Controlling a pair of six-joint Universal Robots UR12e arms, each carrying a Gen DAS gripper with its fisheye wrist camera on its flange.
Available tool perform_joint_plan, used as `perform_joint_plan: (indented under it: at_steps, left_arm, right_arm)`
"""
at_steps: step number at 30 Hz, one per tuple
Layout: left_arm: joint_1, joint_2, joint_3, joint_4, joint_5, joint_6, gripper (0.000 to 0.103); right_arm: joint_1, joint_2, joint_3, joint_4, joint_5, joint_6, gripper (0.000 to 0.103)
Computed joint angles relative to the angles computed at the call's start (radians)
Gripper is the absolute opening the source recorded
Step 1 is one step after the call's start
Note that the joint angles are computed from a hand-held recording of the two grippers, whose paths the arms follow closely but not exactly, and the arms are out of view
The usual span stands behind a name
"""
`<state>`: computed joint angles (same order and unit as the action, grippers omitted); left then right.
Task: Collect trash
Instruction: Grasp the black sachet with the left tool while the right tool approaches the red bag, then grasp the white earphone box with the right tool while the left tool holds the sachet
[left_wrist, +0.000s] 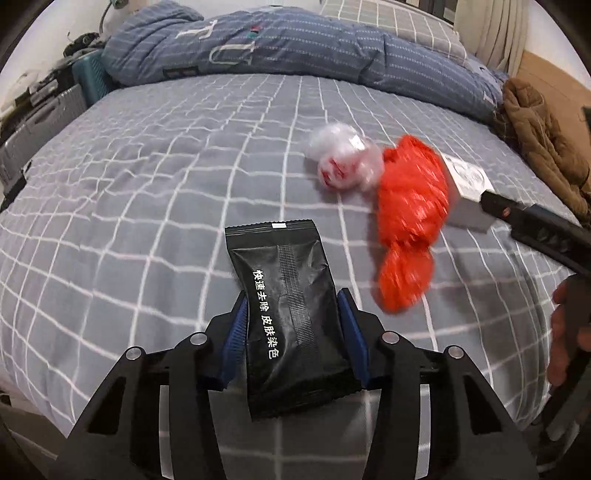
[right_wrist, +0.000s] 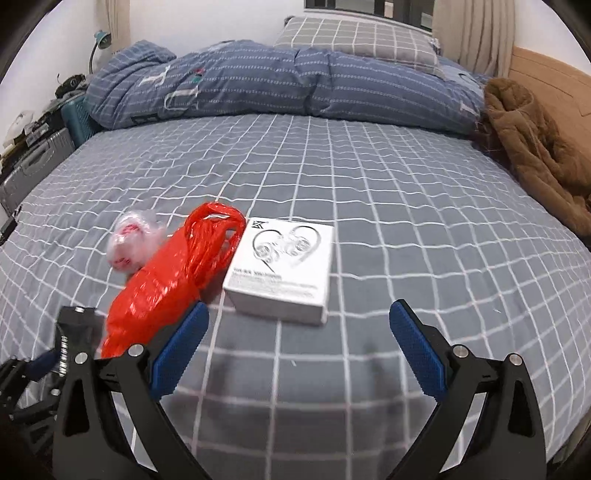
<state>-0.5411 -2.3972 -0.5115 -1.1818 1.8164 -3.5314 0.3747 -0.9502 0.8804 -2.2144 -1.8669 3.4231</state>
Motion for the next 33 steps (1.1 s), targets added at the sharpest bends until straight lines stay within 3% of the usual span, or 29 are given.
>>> perform_joint_plan:
  at_steps: [11,14,16,33]
  left_arm:
    - [0.014,-0.040,0.074,-0.005,0.004,0.027,0.047]
    - [0.015,-0.037,0.066,-0.003,-0.003,0.025,0.047]
    - [0.014,-0.035,0.062,0.002,-0.001,0.030,0.047]
    - [0.009,-0.033,0.067,0.023,-0.028,0.049,0.047]
  right_arm:
    - [-0.006,0.066,-0.089,0.069,-0.018,0.024,0.093]
    - [-0.008,0.066,-0.083,0.071,0.002,0.039,0.083]
    - [-0.007,0.065,-0.080,0.067,0.011,0.041,0.068]
    - [0.000,-0.016,0.033,-0.021,-0.021,0.024,0.068]
